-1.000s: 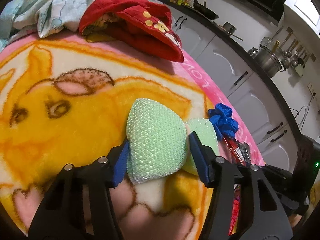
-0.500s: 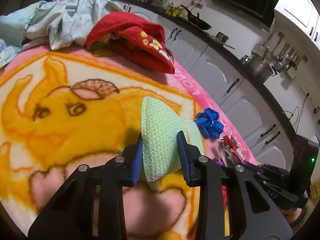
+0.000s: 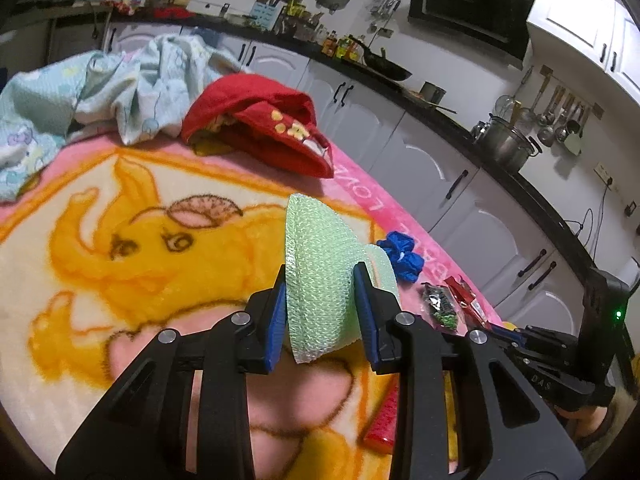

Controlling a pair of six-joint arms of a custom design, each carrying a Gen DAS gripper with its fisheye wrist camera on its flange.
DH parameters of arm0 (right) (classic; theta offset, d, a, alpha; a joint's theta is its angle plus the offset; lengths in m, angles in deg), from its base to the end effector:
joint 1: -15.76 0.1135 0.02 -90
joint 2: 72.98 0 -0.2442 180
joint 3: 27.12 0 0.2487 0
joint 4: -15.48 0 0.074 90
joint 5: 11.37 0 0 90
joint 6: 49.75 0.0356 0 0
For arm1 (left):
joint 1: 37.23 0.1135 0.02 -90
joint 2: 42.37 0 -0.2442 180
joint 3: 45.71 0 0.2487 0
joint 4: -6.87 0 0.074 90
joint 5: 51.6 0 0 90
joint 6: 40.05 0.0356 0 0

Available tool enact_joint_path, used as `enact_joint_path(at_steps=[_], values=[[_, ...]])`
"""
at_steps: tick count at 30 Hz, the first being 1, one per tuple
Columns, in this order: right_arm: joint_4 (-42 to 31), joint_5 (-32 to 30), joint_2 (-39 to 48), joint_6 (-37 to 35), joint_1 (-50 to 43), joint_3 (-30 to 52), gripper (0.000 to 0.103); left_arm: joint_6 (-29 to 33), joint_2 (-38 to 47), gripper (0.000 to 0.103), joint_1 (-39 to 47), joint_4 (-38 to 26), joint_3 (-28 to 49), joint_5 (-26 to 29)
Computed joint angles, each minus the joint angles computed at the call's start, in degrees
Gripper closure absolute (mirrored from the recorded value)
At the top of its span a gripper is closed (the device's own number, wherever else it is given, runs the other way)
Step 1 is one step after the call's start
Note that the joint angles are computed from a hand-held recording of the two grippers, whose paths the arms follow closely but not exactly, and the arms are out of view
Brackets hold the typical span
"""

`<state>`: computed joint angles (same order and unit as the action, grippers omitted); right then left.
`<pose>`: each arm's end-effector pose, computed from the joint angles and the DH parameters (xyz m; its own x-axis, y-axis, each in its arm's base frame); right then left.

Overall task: Collect trash
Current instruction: 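Carry the green sponge and red candy bar with both tools over the bin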

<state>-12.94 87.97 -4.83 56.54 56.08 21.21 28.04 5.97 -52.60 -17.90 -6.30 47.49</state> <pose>0.1835 0.1481 0.1744 -0.7019 -0.2326 -0.6732 -0.3742 0.9247 0.0706 0.1857 -0.0569 0.1968 -0.6413 -0.2058 -0.7392 0.1608 0.9059 -0.3918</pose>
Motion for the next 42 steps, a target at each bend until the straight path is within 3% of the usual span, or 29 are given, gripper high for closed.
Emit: enact_joint_path(at_steps=[13,27,35,42], values=[[-9.25,2.47,-16.24,-1.3,0.83,-1.6,0.091,-1.37,-5.22,0.079,-12.12,-5.89,4.29,-9.08],[-24.01,1.37,-39.13,-5.4,-8.43,-4.36,0.091,-3.46,6.96,0.079,-29.94,0.21,11.81,-18.16],[-30.72,-8.86,-49.22,-11.54,-25.14,-5.63,0.091,-2.82,16.7,0.079,-37.35,4.09,17.8,-20.72],[-36.74,-27.95,-54.43,-23.07,-51.8,-5.61,0.09,-1.54,25.09,0.079,-42.21,6.27,23.62,-22.05]])
